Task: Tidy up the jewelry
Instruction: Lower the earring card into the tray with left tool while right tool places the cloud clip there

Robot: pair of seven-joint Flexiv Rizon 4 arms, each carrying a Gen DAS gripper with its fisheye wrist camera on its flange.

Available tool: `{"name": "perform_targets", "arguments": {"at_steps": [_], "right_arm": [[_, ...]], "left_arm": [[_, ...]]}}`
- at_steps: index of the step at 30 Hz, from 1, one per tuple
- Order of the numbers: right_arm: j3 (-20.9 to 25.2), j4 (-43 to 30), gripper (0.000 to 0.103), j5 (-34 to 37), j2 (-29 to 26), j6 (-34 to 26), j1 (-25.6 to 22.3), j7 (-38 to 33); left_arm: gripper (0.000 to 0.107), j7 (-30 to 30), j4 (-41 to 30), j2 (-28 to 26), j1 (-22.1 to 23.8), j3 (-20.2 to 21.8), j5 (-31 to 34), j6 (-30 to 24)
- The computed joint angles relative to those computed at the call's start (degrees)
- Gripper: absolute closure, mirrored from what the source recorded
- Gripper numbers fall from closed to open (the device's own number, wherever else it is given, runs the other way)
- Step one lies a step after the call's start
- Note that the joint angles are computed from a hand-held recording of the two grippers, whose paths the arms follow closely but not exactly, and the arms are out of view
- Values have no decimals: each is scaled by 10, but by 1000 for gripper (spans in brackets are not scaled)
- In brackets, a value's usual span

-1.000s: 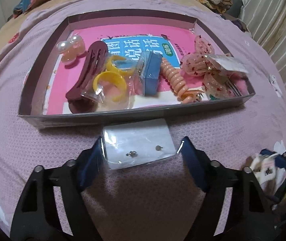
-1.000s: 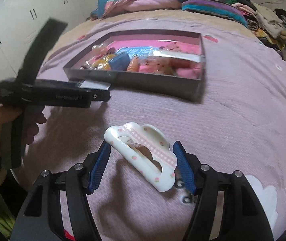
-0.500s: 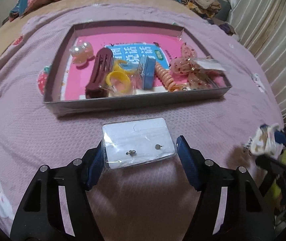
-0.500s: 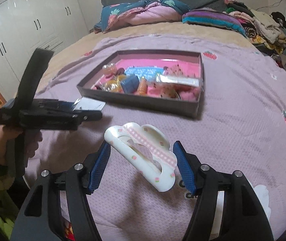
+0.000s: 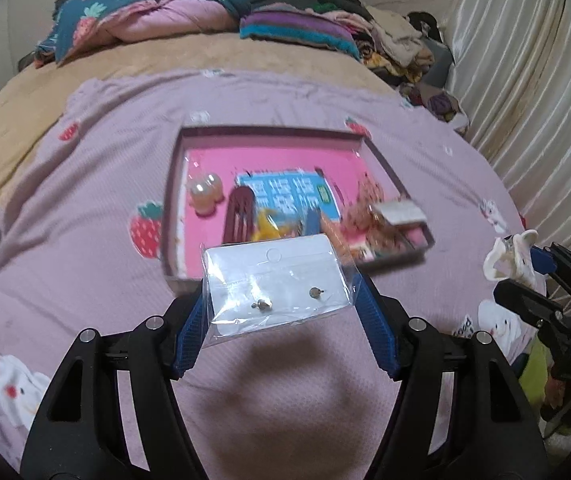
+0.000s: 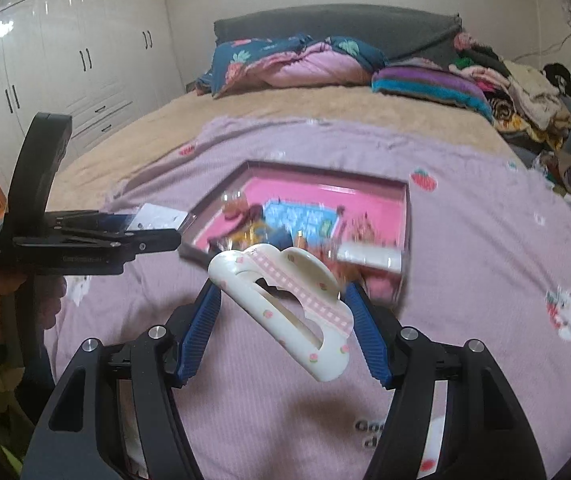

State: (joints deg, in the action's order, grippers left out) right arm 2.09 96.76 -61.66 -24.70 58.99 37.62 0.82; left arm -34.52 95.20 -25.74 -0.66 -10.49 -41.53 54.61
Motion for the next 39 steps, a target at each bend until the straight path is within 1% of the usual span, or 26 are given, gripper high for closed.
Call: {"name": "perform_targets", "arguments": {"at_steps": [5, 12, 16, 23, 31, 39], "right_arm": [[-7, -39, 40, 1, -14, -9, -1, -32], [-21, -94, 40, 21, -41, -14, 1, -81], [-33, -119, 40, 30, -54, -15, 2, -94], [-44, -147, 40, 64, -79, -13, -4, -118], [-48, -172, 40, 118, -115, -19, -7, -160], [-53, -179, 40, 164, -137, -4, -9, -185]], "left_arm": [[47, -4, -29, -12, 4, 0, 3, -2], [47, -14, -74, -36, 3, -5, 18, 0], [47, -22, -101, -53, 1, -8, 32, 0], [47, -49, -141, -87, -7, -5, 69, 2], [47, -89, -183, -127, -14, -1, 109, -20], [47, -119, -229, -166, -21, 3, 141, -43]]}}
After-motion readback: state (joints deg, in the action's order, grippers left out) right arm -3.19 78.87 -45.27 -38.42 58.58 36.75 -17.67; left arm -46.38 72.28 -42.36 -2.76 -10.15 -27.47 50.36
